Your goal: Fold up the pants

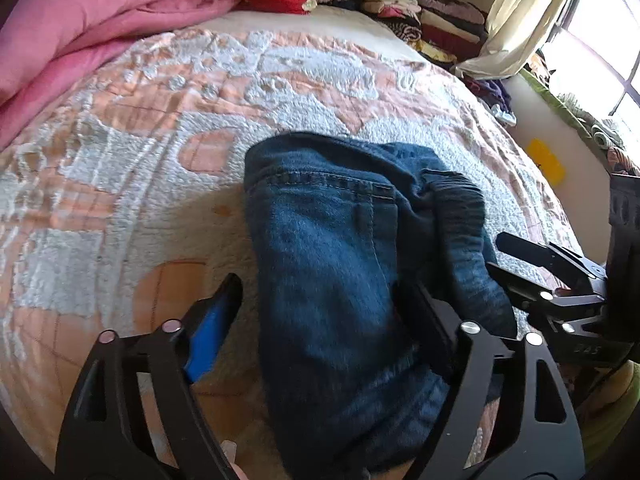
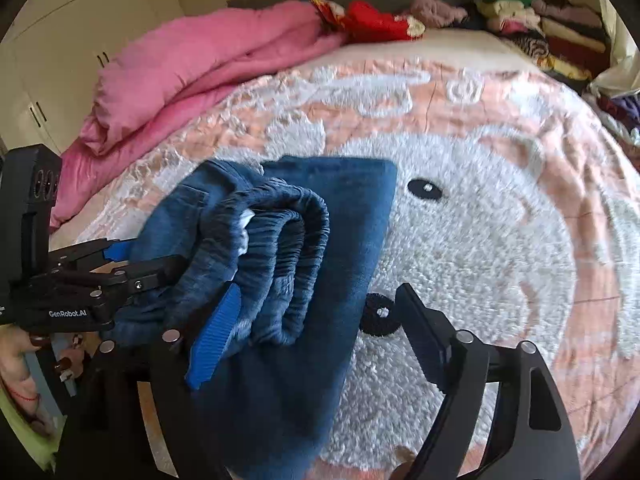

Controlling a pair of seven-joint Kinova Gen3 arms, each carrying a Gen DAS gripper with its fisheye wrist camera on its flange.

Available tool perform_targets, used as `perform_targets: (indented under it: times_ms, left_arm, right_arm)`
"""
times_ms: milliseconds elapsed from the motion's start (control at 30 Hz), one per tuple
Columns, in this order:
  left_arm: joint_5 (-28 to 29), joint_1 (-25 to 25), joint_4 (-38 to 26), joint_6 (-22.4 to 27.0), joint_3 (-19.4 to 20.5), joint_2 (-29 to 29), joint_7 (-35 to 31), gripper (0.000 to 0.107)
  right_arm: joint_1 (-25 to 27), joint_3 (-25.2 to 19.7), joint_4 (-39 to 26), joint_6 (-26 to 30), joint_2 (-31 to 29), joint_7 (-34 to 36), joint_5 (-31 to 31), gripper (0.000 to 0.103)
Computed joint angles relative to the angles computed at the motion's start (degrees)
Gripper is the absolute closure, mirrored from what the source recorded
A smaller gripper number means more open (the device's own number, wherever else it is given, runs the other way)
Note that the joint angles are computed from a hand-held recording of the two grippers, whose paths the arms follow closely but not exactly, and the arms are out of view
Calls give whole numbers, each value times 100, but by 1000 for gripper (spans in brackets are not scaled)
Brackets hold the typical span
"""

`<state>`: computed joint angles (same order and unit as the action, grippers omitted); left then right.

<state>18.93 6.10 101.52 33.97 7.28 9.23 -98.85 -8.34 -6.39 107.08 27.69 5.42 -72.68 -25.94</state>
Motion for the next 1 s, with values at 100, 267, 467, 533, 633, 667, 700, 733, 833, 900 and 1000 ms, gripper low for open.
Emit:
perform_targets:
  times_ms: [100,267,467,533,633,667,700,733,833,900,1000]
  left_arm:
    - [17,-53,179,-120,0,-256,29,21]
    - [-608,189,529,-470,-153,-814,603,14]
    - [-507,200,852,-491,-258,-1367,525,14]
    - [-522,219,956,-488,-277,-1522,519,14]
    - [-791,208,1104,-469,-200,-1751,796,14]
    - [-853,208,1172,-472,-187,-1843,868,14]
    - [-941,195,1225,-480,-152,-1901,972,14]
    - [-1026,181,1277,-476,-122,-1965,1077,14]
    - [-1012,254,1439,-455,-212,-2120,1086,14]
    - [-1009,270,1508,-403,-238,-2179,1102,14]
    - [-1075,260,1568,-318,-219,-2242,1164,14]
  right_arm:
    - [-73,26,302,-311,-392,-163,176,7]
    - [-324,49,551,-616,-890,-906,984,5]
    - [-409,-51,788,-773,-1326,-1778,1697,5]
    - [-372,-149,883,-800,-1469,-2081,1983,5]
    - [-376,-215,1002,-764,-1674,-2354,2220,5]
    - [-330,-275,1033,-745,-1736,-2485,2327,5]
    - [-306,-309,1064,-729,-1794,-2582,2410,5]
    - [-341,-278,1084,-690,-1851,-2601,2434,5]
    - [-468,-138,1135,-553,-2009,-2546,2407,5]
    - [-357,-271,1170,-481,-2110,-2691,2539,5]
    - [-181,-518,1265,-449,-2238,-3002,2744,5]
